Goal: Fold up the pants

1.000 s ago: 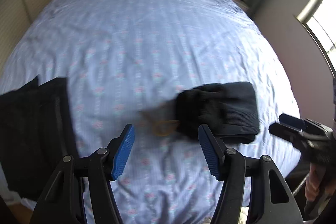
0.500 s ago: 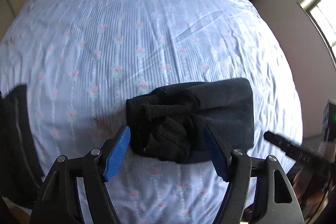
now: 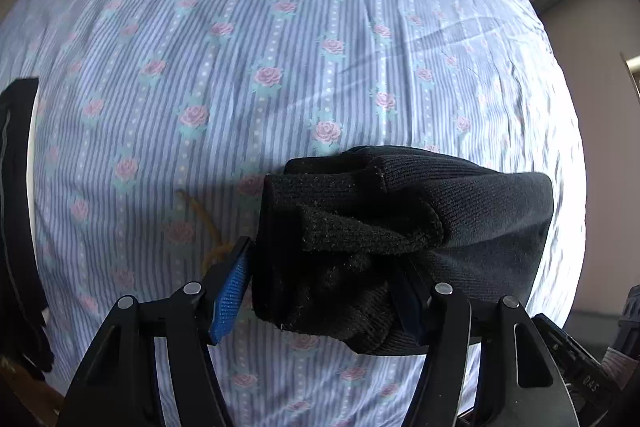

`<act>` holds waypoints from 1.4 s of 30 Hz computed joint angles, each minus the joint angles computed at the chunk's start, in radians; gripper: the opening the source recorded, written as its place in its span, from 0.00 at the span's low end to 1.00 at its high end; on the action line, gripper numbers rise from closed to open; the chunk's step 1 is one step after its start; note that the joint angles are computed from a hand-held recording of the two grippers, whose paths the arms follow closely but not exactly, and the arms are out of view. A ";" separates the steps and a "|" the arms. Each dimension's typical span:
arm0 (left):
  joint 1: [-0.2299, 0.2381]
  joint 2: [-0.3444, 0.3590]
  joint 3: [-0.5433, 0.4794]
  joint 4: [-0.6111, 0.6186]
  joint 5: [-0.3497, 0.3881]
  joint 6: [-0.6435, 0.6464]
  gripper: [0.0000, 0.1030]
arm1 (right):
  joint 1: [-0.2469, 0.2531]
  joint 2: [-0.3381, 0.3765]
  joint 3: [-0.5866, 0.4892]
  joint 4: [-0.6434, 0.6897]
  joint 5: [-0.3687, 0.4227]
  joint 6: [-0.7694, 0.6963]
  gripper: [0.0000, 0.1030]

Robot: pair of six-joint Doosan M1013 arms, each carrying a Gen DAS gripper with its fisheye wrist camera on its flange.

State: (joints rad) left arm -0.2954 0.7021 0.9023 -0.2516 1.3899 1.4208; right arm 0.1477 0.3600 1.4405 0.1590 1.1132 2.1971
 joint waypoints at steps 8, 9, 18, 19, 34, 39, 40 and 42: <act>0.025 -0.010 0.015 -0.101 -0.016 0.057 0.33 | 0.011 -0.011 0.041 0.029 0.047 0.014 0.69; 0.028 -0.016 0.021 -0.114 -0.029 0.075 0.31 | 0.011 -0.015 0.043 0.028 0.034 0.020 0.69; 0.039 0.014 0.007 -0.080 -0.045 0.121 0.38 | 0.013 0.006 -0.033 -0.074 -0.016 0.023 0.69; 0.039 0.019 -0.002 -0.071 -0.041 0.114 0.40 | 0.018 0.012 -0.040 -0.081 -0.017 0.020 0.69; 0.068 -0.067 0.075 -0.195 -0.046 0.101 0.73 | 0.030 0.029 -0.014 -0.052 -0.080 0.028 0.69; 0.059 -0.061 0.079 -0.240 -0.062 0.042 0.73 | 0.030 0.009 0.008 -0.067 -0.105 0.081 0.69; 0.057 -0.058 0.078 -0.247 -0.065 0.041 0.73 | 0.026 0.007 0.013 -0.060 -0.109 0.082 0.69; 0.051 -0.049 0.073 -0.233 -0.070 0.004 0.75 | 0.021 0.009 0.017 -0.043 -0.116 0.081 0.69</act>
